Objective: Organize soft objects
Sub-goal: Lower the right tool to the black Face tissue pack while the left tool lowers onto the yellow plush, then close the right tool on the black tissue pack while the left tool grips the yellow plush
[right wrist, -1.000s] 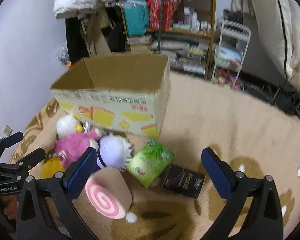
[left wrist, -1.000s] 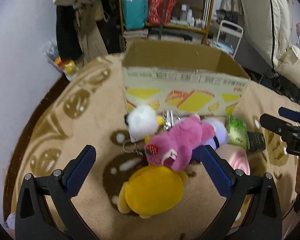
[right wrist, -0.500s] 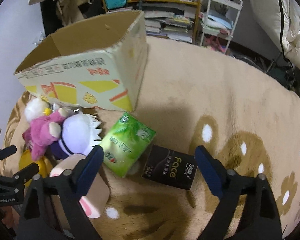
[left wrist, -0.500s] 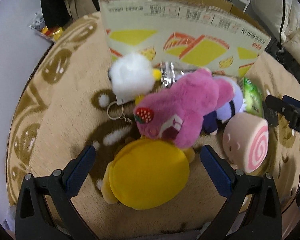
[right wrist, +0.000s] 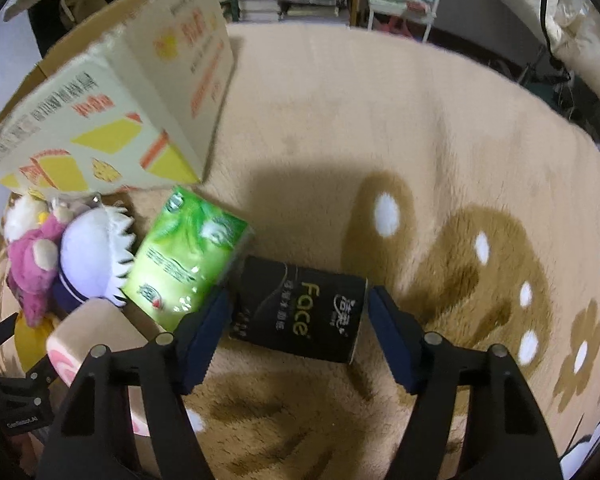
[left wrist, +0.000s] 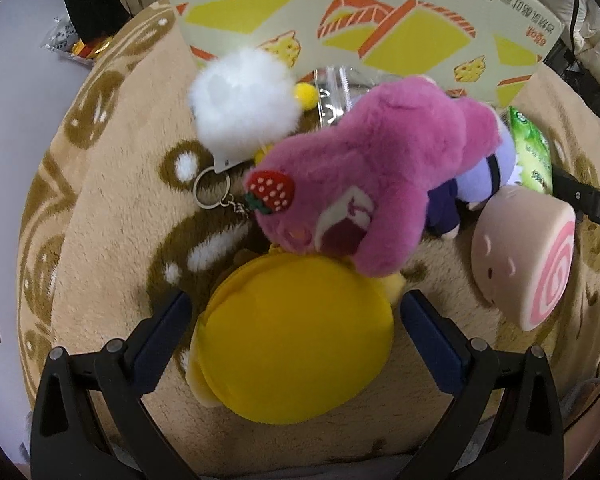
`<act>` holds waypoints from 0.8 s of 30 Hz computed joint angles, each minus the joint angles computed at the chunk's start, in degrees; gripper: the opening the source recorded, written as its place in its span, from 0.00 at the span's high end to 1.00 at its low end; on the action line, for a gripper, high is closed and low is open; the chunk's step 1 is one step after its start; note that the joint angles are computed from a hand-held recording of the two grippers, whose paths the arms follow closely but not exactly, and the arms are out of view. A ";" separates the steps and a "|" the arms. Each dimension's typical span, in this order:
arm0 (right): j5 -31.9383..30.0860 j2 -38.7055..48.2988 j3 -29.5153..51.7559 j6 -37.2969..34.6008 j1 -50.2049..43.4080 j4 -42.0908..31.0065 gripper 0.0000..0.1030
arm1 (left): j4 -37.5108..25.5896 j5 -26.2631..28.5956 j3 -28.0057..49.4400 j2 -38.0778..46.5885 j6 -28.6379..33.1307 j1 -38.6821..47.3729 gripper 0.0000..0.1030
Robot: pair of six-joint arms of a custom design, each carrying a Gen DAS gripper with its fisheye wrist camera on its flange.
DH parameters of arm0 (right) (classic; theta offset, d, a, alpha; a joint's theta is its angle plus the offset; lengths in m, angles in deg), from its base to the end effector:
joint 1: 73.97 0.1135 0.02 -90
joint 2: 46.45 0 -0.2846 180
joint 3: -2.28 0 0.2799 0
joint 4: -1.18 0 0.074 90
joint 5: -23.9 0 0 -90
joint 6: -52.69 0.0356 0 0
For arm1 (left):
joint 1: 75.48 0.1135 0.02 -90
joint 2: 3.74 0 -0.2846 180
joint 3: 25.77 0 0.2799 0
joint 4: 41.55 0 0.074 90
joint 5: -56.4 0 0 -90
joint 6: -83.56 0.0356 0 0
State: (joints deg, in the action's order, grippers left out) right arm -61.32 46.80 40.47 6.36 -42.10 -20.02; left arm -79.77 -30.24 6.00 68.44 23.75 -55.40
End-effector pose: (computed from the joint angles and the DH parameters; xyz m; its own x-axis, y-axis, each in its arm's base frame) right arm 0.1905 0.1149 0.0619 -0.9484 0.2206 -0.2277 0.2012 0.9739 0.1055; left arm 0.1581 0.0556 0.0956 -0.9628 0.1825 -0.1993 0.1762 0.9831 0.0495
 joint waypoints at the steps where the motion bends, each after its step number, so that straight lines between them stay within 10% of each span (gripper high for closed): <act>1: -0.94 0.90 0.07 -0.45 -0.82 0.49 0.27 | 0.20 -0.29 0.12 0.60 -0.54 -0.43 0.01; 24: 2.12 8.27 2.28 -0.97 3.96 2.67 0.29 | 8.25 -2.63 -0.31 9.97 -0.07 -1.39 0.15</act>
State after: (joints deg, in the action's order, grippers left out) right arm -59.20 55.07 42.75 5.39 -38.14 -17.35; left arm -71.52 -32.87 5.69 78.41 23.68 -56.79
